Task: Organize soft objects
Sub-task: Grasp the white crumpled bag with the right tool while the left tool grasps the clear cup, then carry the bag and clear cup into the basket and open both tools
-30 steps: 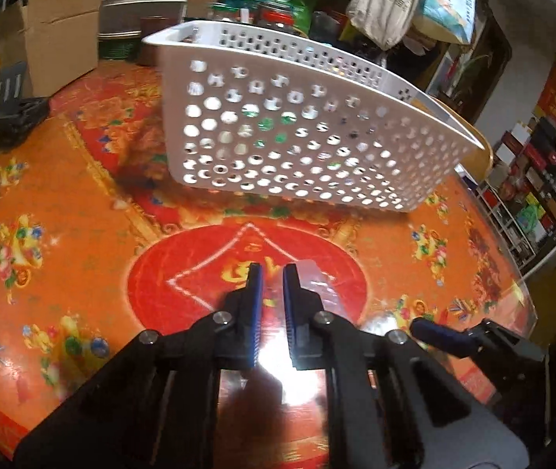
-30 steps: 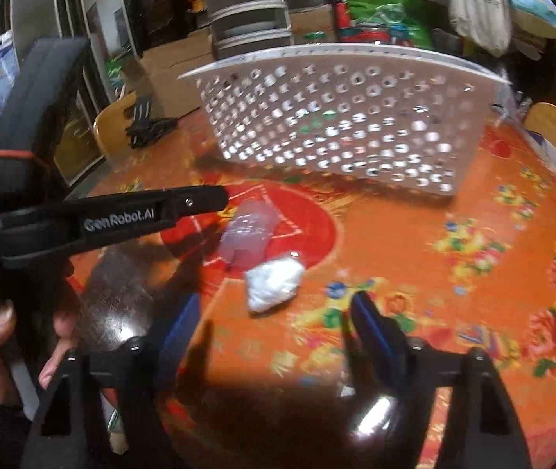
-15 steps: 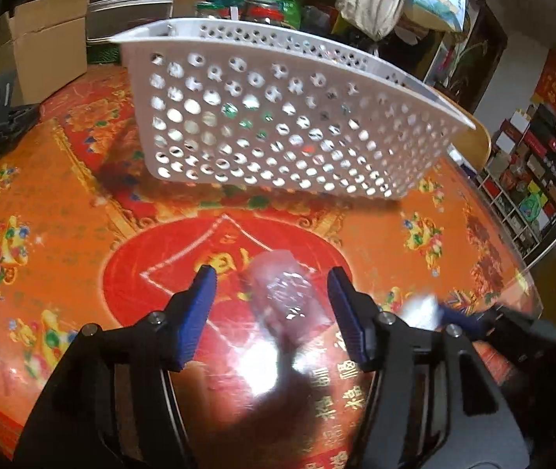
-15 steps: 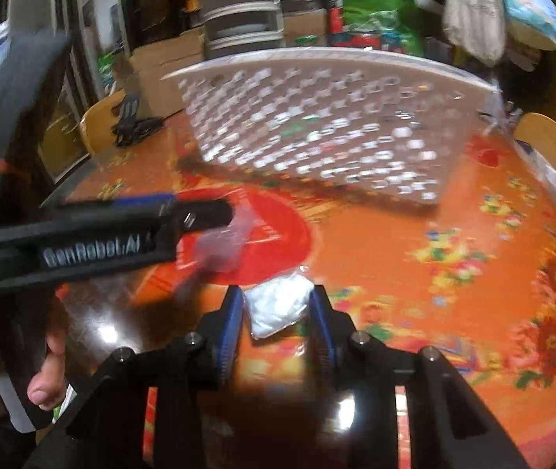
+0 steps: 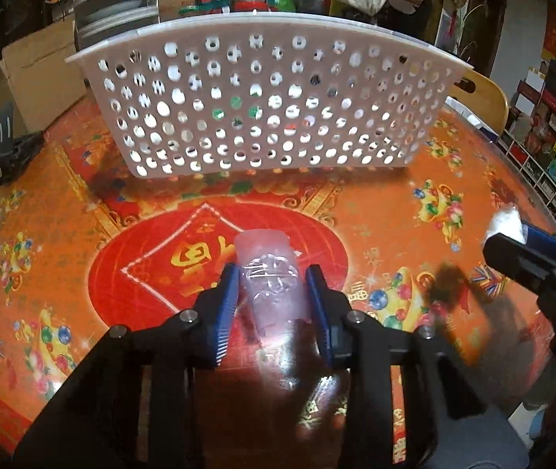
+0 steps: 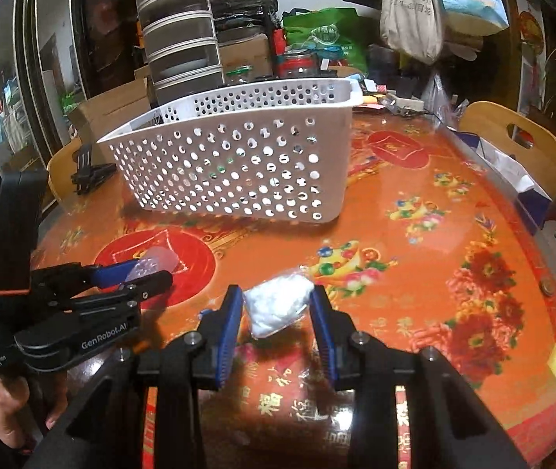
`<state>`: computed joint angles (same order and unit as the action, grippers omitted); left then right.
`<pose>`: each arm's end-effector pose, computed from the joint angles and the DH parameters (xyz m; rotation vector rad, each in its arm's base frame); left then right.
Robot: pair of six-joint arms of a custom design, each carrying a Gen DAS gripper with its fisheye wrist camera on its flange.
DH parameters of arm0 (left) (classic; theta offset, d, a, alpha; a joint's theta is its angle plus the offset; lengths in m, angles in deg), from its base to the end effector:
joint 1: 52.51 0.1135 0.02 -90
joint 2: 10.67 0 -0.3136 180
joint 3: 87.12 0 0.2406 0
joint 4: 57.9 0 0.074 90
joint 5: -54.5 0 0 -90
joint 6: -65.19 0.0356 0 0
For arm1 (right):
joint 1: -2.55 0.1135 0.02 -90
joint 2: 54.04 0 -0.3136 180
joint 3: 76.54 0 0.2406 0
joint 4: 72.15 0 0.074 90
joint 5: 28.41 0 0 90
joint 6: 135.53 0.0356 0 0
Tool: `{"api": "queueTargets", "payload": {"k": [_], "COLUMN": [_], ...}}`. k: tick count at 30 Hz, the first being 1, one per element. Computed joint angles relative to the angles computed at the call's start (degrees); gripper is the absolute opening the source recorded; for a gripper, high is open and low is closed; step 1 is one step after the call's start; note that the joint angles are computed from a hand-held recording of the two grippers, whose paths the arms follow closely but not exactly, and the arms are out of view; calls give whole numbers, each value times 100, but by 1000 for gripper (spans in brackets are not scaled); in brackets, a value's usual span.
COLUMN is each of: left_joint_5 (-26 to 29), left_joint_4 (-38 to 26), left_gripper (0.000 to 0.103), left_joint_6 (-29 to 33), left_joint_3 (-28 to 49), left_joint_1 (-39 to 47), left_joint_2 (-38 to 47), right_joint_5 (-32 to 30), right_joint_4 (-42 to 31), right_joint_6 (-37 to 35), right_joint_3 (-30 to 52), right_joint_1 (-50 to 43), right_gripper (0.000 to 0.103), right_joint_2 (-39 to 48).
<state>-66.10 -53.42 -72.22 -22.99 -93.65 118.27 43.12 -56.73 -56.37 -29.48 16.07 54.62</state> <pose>0.2916 -0.2306 0.0488 -0.3061 2.3964 0.0264 0.2982 0.0833 0.1212 -0.6475 2.2699 0.4050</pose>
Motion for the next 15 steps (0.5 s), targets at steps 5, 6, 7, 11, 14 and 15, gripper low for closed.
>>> {"api": "queueTargets", "payload": {"k": [5, 6, 7, 11, 14, 15], "left_joint_5": [-532, -632, -685, -940, -1133, -1190], "left_joint_4": [-70, -101, -99, -144, -289, -349], "left_gripper": [32, 32, 32, 32, 32, 32], "left_joint_6": [48, 25, 14, -31, -45, -31], "left_joint_3": [-281, -365, -449, -806, -996, -1046], "left_joint_1": [-185, -211, -217, -270, -360, -376], "left_joint_2": [-392, -512, -610, -1107, -1510, -1654], "right_joint_5": [-142, -171, -201, -328, -456, -481], "right_joint_4": [10, 11, -2, -52, -135, -174], "right_joint_6": [-17, 0, 3, 14, 1, -12], "right_joint_3": [-35, -41, -34, -40, -42, -56], "right_joint_1": [-84, -92, -108, -172, -197, -187], "right_gripper": [34, 34, 34, 34, 34, 34], "right_joint_2": [-110, -136, -155, -302, -476, -575]}}
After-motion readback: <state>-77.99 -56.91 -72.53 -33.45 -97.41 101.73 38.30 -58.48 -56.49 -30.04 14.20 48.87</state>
